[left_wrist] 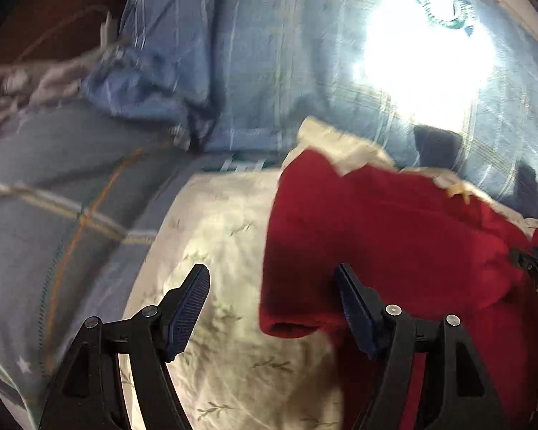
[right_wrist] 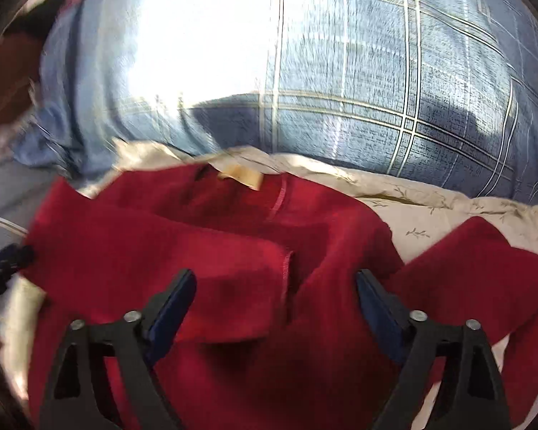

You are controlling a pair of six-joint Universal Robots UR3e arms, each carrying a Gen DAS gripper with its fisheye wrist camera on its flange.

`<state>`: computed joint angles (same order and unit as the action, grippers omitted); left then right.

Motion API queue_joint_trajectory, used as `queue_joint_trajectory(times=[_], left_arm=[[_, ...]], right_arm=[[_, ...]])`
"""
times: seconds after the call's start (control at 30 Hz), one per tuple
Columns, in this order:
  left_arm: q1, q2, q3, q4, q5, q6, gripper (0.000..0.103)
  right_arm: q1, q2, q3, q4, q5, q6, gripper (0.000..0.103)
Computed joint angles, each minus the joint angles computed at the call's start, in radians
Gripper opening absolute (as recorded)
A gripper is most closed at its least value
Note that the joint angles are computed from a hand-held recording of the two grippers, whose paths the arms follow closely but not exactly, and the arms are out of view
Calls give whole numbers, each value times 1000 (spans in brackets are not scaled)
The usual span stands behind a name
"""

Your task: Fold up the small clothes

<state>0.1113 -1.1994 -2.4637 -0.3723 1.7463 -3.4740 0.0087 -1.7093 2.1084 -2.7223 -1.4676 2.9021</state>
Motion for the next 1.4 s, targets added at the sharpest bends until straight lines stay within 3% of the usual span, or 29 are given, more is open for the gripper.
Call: queue_joint_trajectory(times=[0.03, 0.07, 0.13, 0.2, 0.37, 0.5, 0.53, 0.6, 0.67, 0.73, 0.77, 0.8, 0.83, 0.97, 1.0, 1.1, 1.17, 1.23, 1.4], left_arm=[[25, 0, -20, 5, -27, 7, 71], [47, -24, -2, 7, -47, 16, 72], [88, -28, -5, 17, -88, 24, 72], [106, 6, -16, 11, -94, 27, 70], [175, 261, -30, -144, -122, 48, 70], [173, 376, -8, -230, -99, 37, 71], [167, 384, -9, -232, -97, 32, 72], [128, 361, -6, -211, -79, 29, 72], [70, 320, 8, -197, -39, 12, 71], [63, 325, 16, -215, -51, 0, 71], [71, 344, 8, -222, -65, -4, 71], [83, 359, 4, -233, -76, -5, 71], [93, 369, 3, -246, -83, -1, 71], [128, 392, -7, -282, -88, 29, 71], [137, 396, -9, -288, -91, 31, 71], [156, 409, -12, -309, -104, 28, 71], [157, 414, -17, -314, -110, 27, 71], [148, 413, -22, -305, -104, 32, 71], [163, 407, -27, -294, -114, 25, 71]], right_arm=[[-6, 23, -13, 12, 11, 0, 67], [-17, 56, -35, 41, 33, 6, 53], [-23, 84, -32, 14, 33, 2, 43], [-17, 73, -22, -8, 3, -21, 14], [-233, -212, 39, 161, 281, -58, 9], [-326, -349, 57, 264, 351, -75, 3], [-351, -388, 63, 289, 364, -72, 3], [-450, -444, 36, 459, 502, -129, 4], [-417, -427, 24, 444, 455, -137, 4], [-365, -401, 24, 386, 386, -120, 11], [-371, -395, 10, 427, 411, -131, 19], [-396, -395, -11, 508, 462, -151, 38], [-408, -391, -30, 560, 494, -158, 45], [-422, -455, -6, 636, 546, -214, 45], [-393, -448, 21, 577, 514, -222, 44], [-248, -286, 59, 310, 232, -147, 37], [-294, -208, 72, 256, 170, -126, 42], [-440, -263, 59, 406, 330, -157, 42], [-549, -447, -9, 727, 533, -314, 47]])
